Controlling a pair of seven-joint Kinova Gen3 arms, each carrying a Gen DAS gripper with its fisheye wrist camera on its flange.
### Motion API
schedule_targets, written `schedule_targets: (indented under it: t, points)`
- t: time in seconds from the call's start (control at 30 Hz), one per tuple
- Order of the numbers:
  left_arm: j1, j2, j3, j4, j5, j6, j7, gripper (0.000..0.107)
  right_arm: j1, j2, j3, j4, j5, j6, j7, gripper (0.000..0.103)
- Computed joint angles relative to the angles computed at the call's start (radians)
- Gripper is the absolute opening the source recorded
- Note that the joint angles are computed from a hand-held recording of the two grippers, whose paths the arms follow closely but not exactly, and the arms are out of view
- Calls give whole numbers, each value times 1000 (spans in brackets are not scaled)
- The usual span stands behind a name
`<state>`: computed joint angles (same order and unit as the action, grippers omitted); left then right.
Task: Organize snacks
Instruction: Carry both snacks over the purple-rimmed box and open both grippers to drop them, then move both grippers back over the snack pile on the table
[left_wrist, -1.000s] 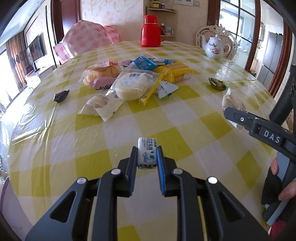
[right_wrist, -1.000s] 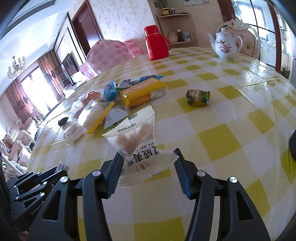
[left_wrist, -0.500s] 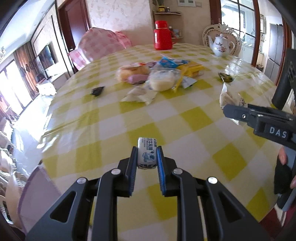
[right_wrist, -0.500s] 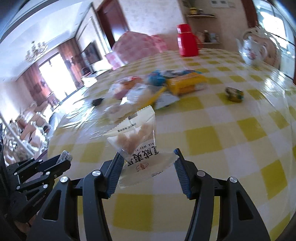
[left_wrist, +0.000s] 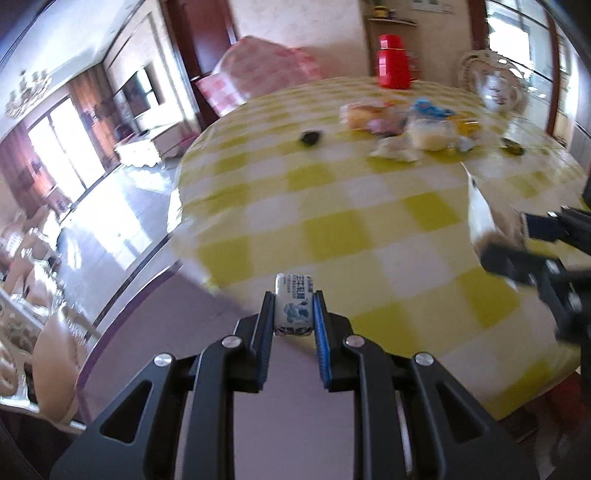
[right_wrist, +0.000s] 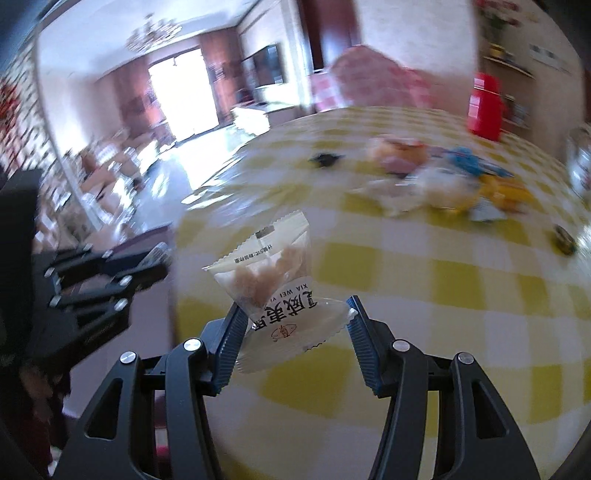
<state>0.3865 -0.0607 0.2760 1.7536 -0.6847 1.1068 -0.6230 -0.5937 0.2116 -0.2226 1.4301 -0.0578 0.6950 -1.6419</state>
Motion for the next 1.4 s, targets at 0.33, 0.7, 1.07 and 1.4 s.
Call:
schedule_targets:
  t: [0.33,0.7,1.07,1.4]
  points:
    - [-161,-148,-54,165,83,-55,-25,21,-179,77,-34,-102,105,87,14,54]
    - [-306,-192,-78,233,186,-110,-104,36,-203,129,-88,-131,5,133,200,59]
    - [-336,-205,-18,213,180,-126,-27,90,-27,-20,-42,67,-169,-82,193,81]
    - [-189,-41,37,18,143,-139,-43,98,140,-116,66,203,-104,-126,7,83]
